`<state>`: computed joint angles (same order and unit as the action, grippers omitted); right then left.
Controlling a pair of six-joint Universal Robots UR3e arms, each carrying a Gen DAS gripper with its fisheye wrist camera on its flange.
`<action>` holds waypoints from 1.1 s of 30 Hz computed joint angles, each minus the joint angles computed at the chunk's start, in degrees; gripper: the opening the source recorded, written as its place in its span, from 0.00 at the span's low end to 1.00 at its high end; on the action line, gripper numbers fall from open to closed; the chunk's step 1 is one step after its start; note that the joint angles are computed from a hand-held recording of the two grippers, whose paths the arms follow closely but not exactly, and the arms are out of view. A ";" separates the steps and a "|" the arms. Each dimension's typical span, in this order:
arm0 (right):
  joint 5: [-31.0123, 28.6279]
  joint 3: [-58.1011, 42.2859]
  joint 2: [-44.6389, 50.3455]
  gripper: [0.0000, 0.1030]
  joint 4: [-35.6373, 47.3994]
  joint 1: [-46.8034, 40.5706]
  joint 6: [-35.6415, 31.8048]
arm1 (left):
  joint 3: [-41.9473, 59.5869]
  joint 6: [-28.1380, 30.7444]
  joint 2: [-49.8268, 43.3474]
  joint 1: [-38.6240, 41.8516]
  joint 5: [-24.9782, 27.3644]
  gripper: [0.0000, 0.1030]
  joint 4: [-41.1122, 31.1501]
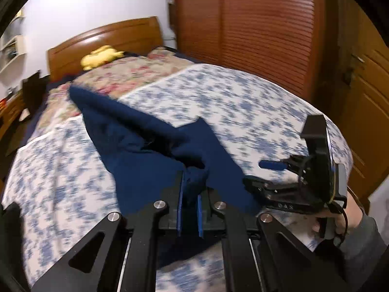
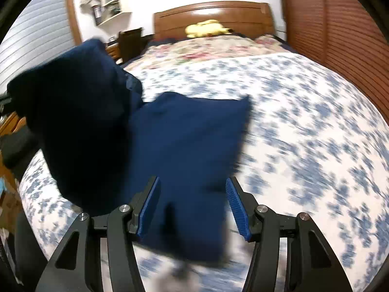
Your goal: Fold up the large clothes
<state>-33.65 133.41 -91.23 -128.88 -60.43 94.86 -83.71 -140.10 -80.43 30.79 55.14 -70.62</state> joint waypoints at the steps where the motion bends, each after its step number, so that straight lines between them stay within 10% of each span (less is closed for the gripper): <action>1: -0.24 -1.12 1.71 0.56 -0.24 -1.04 -0.10 | -0.76 -1.67 -1.05 -2.64 1.50 0.09 2.30; 12: -2.57 -7.08 9.20 0.56 2.95 -7.18 -3.74 | -7.55 -10.38 -2.36 -11.84 8.41 0.15 12.62; 17: -1.90 -7.93 6.26 0.56 9.19 -8.30 -6.19 | -8.95 -7.45 3.44 -6.45 1.08 0.34 6.88; 33: 3.93 -6.73 -15.57 0.56 44.31 -11.26 -27.17 | -16.62 9.64 14.17 17.33 -9.11 0.35 -7.54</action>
<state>-29.72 126.68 -106.81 -84.57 -71.69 67.69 -100.33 -130.47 -66.26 48.11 46.03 -78.16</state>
